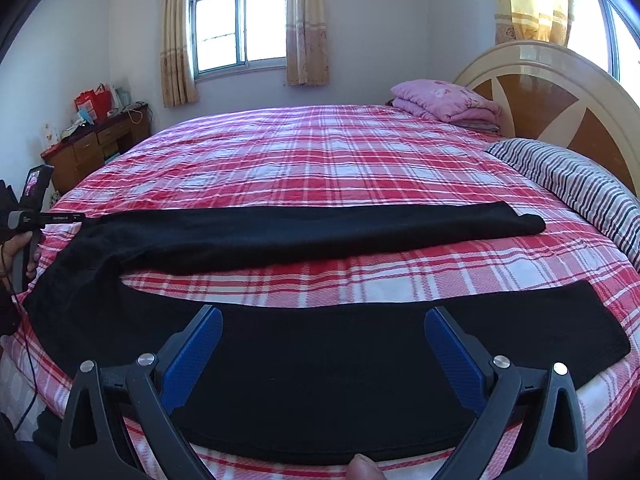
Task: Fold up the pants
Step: 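Grasp the black pants waistband with the left gripper while the right gripper grasps the leg hem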
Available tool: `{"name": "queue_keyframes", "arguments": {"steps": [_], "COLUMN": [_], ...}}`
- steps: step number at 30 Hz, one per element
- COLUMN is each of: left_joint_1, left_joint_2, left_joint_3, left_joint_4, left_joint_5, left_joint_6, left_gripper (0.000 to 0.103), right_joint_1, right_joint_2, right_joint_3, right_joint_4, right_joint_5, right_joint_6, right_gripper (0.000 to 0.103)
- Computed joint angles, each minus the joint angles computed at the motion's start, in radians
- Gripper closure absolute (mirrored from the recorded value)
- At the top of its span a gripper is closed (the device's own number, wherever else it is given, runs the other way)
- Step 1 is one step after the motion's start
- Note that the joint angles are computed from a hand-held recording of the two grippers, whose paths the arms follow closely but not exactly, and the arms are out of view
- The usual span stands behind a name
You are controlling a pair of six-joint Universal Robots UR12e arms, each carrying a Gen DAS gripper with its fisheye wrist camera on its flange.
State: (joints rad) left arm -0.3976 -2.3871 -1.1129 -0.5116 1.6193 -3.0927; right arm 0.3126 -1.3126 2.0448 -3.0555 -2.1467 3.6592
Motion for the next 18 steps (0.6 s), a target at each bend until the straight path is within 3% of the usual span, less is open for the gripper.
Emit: {"name": "queue_keyframes", "arguments": {"steps": [3,5,8,11,13,18], "left_joint_1": [0.003,0.007,0.015,0.028,0.032,0.023], "left_joint_2": [-0.024,-0.039,-0.04,-0.038,-0.036,-0.039], "left_joint_3": [0.034,0.055,0.047,0.044,0.044,0.057], "left_joint_4": [-0.037,-0.079,-0.066,-0.071,-0.079,-0.075], "left_joint_5": [-0.019,-0.046,-0.088,-0.157,-0.184,-0.157], "left_joint_6": [0.005,0.007,-0.005,-0.013,-0.017,-0.004], "left_gripper": [0.045,0.062,0.067,0.084,0.086,0.088], "right_joint_1": [-0.04,-0.074,-0.138,-0.21,-0.255,-0.374], "right_joint_2": [-0.024,-0.041,-0.075,-0.109,-0.125,-0.152], "right_joint_3": [0.018,0.034,0.06,0.071,0.072,0.075], "right_joint_4": [0.027,0.025,0.023,0.067,0.102,0.16], "right_joint_5": [0.029,0.052,0.086,0.109,0.129,0.148], "right_joint_6": [0.005,0.009,0.026,0.009,-0.003,0.003], "right_gripper": [0.001,0.001,0.001,0.016,0.029,0.031]}}
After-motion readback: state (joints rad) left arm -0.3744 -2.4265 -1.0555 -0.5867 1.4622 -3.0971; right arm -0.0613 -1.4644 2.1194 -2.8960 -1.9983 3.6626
